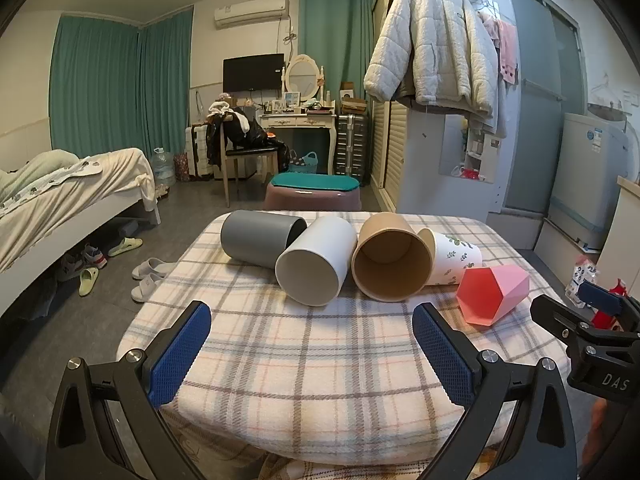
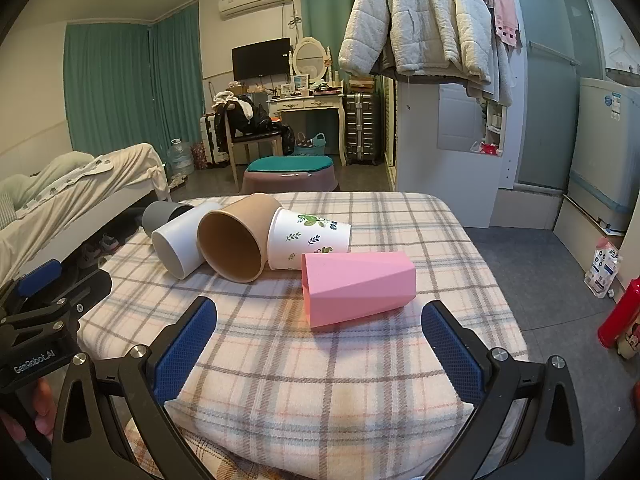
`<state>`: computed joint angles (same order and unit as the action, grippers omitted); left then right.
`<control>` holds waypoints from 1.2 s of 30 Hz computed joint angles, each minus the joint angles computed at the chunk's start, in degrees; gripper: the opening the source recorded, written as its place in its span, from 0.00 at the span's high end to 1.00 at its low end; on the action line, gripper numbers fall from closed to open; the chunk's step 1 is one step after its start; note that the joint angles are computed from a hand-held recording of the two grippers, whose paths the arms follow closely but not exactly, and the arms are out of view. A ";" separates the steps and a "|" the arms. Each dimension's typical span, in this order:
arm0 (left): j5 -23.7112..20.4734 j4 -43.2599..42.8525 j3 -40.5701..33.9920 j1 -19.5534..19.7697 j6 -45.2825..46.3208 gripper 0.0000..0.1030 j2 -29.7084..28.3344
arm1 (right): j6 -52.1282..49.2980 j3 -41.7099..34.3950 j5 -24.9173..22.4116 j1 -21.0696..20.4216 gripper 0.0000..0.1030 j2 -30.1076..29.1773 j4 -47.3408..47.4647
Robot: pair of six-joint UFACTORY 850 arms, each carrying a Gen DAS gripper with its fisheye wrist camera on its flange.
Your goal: Flip cup upside down
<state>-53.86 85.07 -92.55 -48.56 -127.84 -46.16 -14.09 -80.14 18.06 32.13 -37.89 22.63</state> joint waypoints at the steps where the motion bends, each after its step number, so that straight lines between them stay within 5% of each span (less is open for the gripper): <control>1: 0.00 -0.14 -0.01 -0.03 0.17 0.00 0.04 | -0.50 -0.04 -0.17 0.05 0.00 0.10 0.50; 36: 0.45 0.03 -0.18 0.20 -0.36 0.00 -0.24 | -0.67 -1.35 -0.71 0.31 0.00 -1.22 0.87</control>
